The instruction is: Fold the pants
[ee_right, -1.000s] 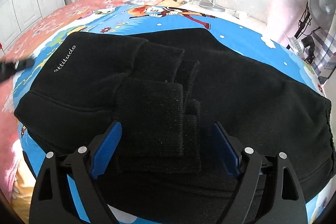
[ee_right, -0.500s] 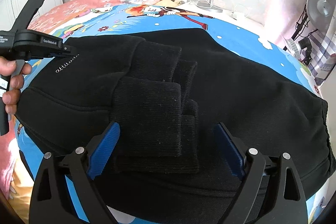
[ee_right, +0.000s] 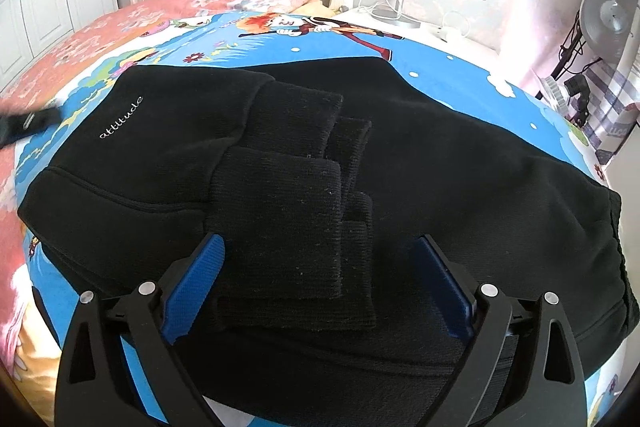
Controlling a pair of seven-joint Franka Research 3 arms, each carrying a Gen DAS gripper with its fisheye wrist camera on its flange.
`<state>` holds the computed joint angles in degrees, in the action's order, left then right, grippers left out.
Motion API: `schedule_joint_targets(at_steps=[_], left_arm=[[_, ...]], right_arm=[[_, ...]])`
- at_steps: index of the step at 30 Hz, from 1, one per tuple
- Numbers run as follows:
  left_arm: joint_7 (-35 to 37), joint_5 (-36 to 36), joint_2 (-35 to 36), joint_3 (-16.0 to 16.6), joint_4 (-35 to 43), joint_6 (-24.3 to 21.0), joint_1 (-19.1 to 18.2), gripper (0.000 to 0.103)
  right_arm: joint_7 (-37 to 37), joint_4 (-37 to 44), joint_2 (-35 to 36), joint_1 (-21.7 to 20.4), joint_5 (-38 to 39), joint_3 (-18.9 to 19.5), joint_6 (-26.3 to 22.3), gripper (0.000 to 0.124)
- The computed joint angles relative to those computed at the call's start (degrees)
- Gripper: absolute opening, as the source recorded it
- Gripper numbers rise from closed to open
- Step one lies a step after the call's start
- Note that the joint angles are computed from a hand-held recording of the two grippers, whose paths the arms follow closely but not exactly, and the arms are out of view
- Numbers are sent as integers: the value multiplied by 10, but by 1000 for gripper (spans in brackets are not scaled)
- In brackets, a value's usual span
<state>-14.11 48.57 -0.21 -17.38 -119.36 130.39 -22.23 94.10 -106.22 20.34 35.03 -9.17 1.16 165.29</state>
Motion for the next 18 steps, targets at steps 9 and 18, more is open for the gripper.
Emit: schedule_joint_targets(at_steps=[9,18], left_arm=[[15,-65,-6,5,-55,75,12,66],[-43,-16,-29,-11,-67,78,5,81]], right_arm=[[77,-9,-22,33,-56,-38,-20,94],[193,-97,-121,2,-185,-18,-57,95]])
